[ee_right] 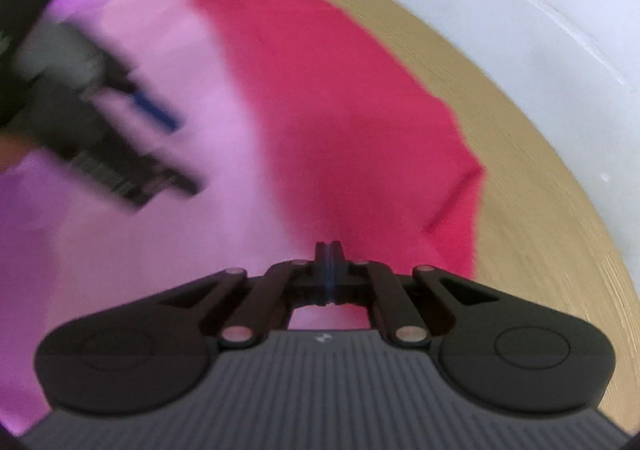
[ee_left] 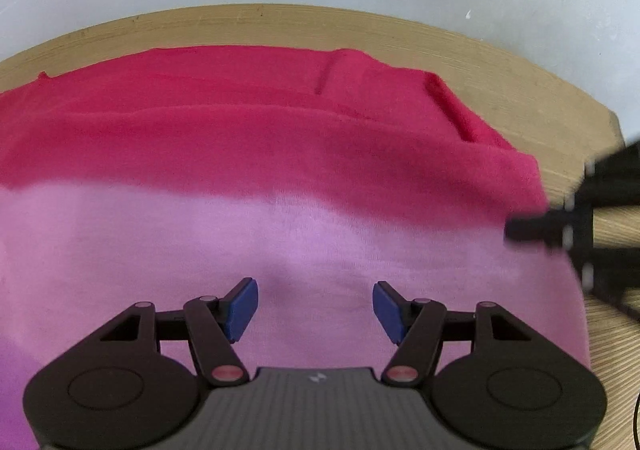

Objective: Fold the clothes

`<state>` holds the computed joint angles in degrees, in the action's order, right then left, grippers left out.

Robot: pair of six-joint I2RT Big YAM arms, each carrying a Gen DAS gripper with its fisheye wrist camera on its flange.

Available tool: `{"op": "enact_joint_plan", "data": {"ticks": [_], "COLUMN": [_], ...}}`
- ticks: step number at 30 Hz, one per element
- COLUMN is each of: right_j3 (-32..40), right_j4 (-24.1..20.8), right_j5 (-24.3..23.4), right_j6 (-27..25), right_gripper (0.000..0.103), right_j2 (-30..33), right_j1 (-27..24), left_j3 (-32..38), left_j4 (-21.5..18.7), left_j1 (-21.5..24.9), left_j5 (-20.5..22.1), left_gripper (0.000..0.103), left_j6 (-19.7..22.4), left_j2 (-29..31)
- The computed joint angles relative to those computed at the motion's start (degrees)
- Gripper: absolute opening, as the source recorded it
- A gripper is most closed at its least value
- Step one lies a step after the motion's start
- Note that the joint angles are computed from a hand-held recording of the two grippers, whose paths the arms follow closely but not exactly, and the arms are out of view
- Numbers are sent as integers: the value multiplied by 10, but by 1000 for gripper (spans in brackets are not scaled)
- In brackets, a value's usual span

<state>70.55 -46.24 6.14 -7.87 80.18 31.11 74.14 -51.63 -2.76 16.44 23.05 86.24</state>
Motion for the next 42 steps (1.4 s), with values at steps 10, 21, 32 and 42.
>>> {"op": "enact_joint_plan", "data": {"ticks": [10, 21, 32, 42], "right_j3": [80, 128, 59, 76], "right_j4": [-44, -146, -149, -41], "right_j5": [56, -29, -29, 9], "right_j6": [-6, -46, -37, 118], "right_gripper": [39, 3, 3, 21], "right_j2": [73, 96, 45, 40], "right_j1": [-69, -91, -7, -11], "left_j3": [22, 36, 15, 3], "left_j4": [22, 15, 76, 80], "left_j1": [5, 13, 0, -14], "left_j5": [61, 81, 135, 106], "left_gripper": [67, 67, 67, 69], "left_j6": [37, 33, -11, 25], "left_j2": [40, 51, 32, 49]}}
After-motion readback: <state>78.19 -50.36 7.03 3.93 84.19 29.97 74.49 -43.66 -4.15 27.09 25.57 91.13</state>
